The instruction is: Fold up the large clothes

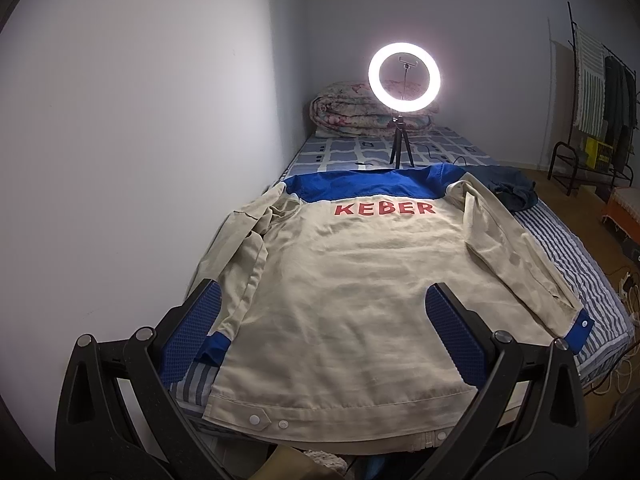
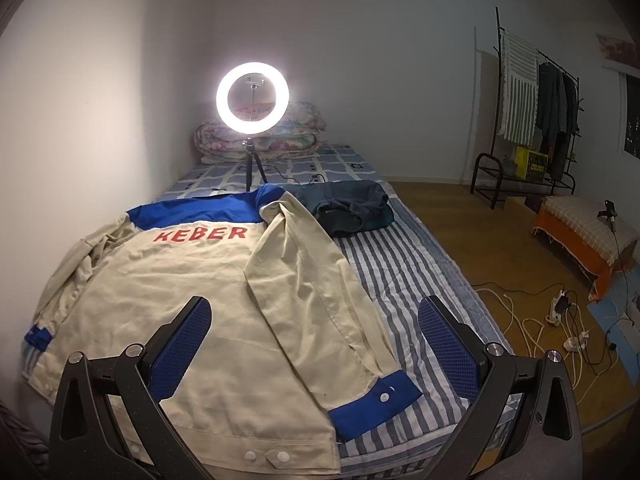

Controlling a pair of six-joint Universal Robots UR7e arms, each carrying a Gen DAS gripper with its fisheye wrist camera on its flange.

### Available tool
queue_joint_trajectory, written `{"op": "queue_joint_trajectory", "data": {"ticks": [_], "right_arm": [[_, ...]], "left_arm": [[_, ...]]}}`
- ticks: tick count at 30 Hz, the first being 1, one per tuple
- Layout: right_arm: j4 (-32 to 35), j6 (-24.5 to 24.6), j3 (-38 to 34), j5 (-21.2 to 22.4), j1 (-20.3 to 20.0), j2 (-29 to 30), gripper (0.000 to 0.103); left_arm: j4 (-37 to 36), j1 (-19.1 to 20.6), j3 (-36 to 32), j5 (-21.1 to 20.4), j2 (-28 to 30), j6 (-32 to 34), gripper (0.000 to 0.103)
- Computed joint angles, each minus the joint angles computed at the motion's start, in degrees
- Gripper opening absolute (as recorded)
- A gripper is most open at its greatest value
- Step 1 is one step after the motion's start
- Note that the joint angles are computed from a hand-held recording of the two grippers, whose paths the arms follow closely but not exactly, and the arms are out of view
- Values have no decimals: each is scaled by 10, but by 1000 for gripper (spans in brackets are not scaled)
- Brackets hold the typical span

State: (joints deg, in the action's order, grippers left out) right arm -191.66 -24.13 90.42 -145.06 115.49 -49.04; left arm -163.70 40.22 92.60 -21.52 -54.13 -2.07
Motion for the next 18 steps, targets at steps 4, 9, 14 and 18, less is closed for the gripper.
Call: {"op": "queue_joint_trajectory", "data": {"ticks": [4, 9, 14, 18], "right_arm": [[2, 1, 1, 1, 0, -1, 102], [3, 4, 1, 1, 0, -1, 102], [2, 2, 1, 1, 0, -1, 102], [5, 4, 0, 1, 0, -1, 102]], "left_arm": [[-4, 0, 0, 2, 1, 2, 103], [-2, -1, -1, 2, 2, 1, 103], [-2, 0, -1, 2, 1, 2, 103], [-4, 0, -2, 2, 3, 3, 103]]}}
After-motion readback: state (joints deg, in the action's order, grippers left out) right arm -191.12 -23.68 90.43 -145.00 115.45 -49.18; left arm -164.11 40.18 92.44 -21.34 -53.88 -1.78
